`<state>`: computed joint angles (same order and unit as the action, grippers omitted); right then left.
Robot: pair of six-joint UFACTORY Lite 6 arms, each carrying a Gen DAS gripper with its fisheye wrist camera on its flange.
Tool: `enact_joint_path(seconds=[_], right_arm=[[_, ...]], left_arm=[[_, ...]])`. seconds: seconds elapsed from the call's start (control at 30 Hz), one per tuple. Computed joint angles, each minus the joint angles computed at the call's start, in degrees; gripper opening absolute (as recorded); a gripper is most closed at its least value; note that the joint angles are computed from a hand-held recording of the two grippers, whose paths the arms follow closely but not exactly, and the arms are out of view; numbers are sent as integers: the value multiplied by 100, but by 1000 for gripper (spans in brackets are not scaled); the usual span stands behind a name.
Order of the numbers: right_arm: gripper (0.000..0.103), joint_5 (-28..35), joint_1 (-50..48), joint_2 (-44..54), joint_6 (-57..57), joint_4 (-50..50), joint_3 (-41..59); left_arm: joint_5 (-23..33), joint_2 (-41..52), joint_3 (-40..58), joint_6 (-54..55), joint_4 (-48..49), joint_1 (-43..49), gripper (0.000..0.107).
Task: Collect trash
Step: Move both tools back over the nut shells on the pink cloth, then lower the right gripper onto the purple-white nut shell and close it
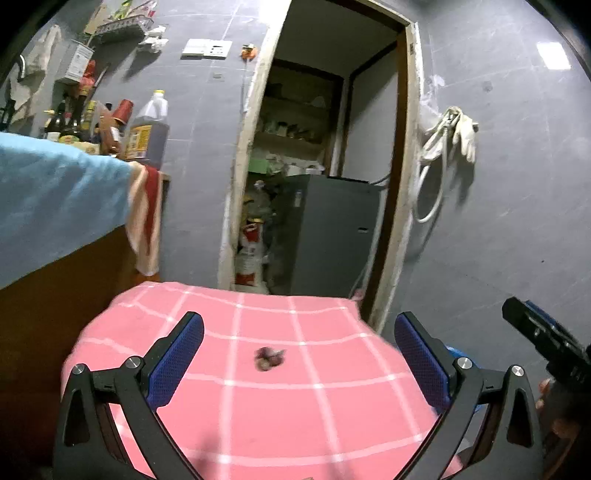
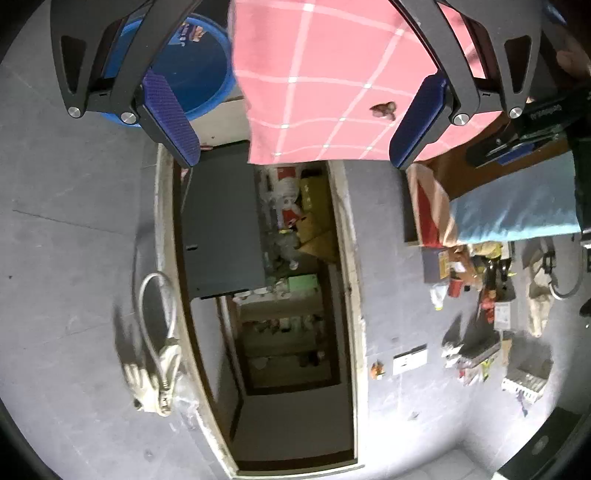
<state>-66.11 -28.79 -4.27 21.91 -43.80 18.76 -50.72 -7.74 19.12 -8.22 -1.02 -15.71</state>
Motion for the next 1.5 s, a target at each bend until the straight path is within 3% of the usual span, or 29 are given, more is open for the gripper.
enact_joint_path(seconds=[0.57, 0.8, 1.1, 1.3, 1.4, 1.5], right_arm=[[103, 607, 1836, 1223, -656, 1174, 910], [103, 1432, 2317, 2151, -436, 1109, 2057], [103, 2891, 2805, 3312, 265, 562, 3769], [89, 3890, 3093, 4162, 1588, -623, 5056], [85, 4314, 3253, 4615, 2577, -1556, 5743], [74, 4516, 3345, 5025, 3879, -2783, 6392]], left_arm=[[-783, 1110, 139, 104, 784, 1303, 101], [-744, 1746, 622, 53, 920, 1606, 101], [176, 2548, 1723, 59, 850, 1759, 101], [1037, 3039, 2501, -132, 851, 1864, 101], [1521, 3281, 2901, -203, 805, 1886, 101], [1881, 3478, 3202, -545, 1111, 1989, 101]])
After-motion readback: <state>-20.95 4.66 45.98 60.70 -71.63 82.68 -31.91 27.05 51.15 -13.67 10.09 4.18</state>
